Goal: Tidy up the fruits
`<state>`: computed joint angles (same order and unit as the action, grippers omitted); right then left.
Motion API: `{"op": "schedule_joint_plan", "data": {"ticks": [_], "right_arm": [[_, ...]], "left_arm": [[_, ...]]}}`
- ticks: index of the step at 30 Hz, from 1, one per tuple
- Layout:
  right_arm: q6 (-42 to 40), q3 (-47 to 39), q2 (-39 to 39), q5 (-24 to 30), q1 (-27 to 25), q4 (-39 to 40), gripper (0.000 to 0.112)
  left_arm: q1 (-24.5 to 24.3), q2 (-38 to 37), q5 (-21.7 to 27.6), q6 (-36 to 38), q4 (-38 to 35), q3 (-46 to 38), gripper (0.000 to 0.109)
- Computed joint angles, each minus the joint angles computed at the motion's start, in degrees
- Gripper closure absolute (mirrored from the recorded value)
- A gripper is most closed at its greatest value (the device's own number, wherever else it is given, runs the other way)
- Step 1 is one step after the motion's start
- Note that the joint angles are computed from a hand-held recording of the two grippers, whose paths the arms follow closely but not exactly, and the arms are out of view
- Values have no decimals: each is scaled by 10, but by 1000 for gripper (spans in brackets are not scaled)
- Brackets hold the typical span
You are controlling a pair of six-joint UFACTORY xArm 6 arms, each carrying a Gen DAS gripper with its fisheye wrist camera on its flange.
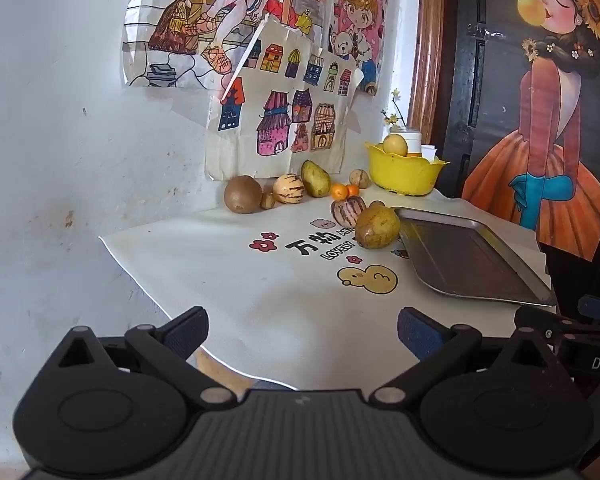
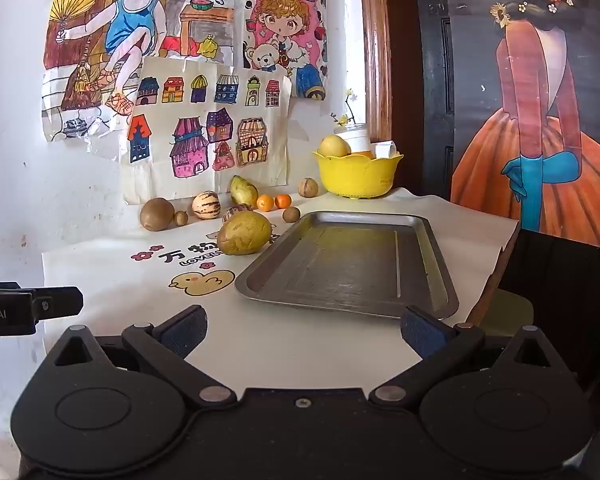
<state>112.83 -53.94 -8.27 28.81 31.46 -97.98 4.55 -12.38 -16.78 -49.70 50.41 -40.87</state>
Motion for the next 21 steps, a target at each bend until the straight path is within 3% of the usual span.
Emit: {"op": "schedule_joint_plan", "data": {"ticks": [14, 21], "right_arm": [[-18, -2, 0, -5, -2, 15, 10], [-16, -5, 6, -1, 2, 15, 10]], "left_arm": [[10, 0, 3, -61, 65, -12, 6], [6, 1, 5, -43, 45, -10, 6]]}}
